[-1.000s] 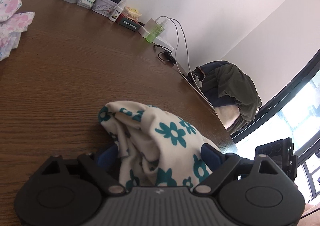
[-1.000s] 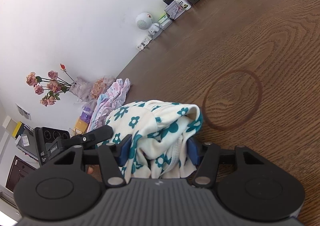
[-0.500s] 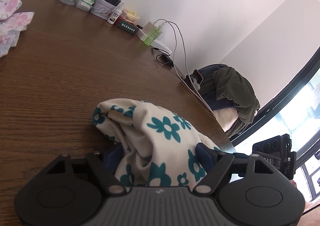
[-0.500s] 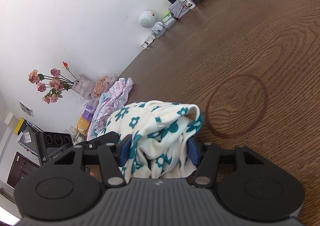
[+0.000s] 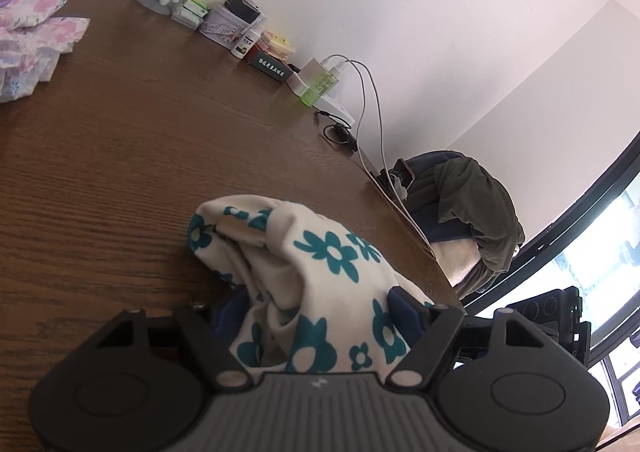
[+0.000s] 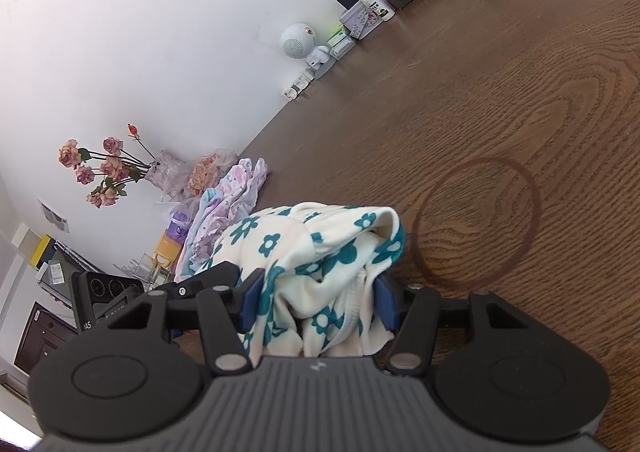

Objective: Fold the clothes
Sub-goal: 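Lift the bundle with both grippers and carry it toward the wall items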

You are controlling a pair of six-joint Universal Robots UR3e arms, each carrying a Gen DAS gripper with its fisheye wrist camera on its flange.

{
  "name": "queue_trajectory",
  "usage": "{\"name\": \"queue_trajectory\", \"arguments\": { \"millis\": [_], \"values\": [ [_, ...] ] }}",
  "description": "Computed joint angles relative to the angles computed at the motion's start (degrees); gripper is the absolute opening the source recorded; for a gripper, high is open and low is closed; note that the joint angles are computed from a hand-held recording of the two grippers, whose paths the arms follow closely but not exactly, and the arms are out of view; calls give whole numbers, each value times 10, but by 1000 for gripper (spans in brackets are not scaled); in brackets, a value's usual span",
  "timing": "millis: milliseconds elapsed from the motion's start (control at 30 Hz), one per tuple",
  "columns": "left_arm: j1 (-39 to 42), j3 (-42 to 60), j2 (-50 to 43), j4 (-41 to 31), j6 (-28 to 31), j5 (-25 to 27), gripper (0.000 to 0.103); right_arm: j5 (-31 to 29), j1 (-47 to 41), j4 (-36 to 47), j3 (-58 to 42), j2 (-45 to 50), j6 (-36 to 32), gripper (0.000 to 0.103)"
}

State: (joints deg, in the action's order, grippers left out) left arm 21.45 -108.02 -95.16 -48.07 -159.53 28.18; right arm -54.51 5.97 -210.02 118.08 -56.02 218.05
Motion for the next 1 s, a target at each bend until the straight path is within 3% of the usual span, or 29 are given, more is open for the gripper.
{"name": "queue_trajectory", "arguments": {
  "millis": [400, 667, 800, 1000],
  "values": [
    [-1, -11, 0, 62, -53, -14, 70, 9, -3, -1, -7, -3, -7, 48],
    [-26, 25, -32, 211, -204, -16, 70, 33, -28, 56, -54, -35, -37, 48],
    [-59, 110, -86, 304, -315, 14, 70, 60, -52, 134, -120, -53, -73, 48],
    [-111, 368, -223, 308, -416, 82, 70, 113, -87, 292, -346, 5, -116, 48]
  ]
}}
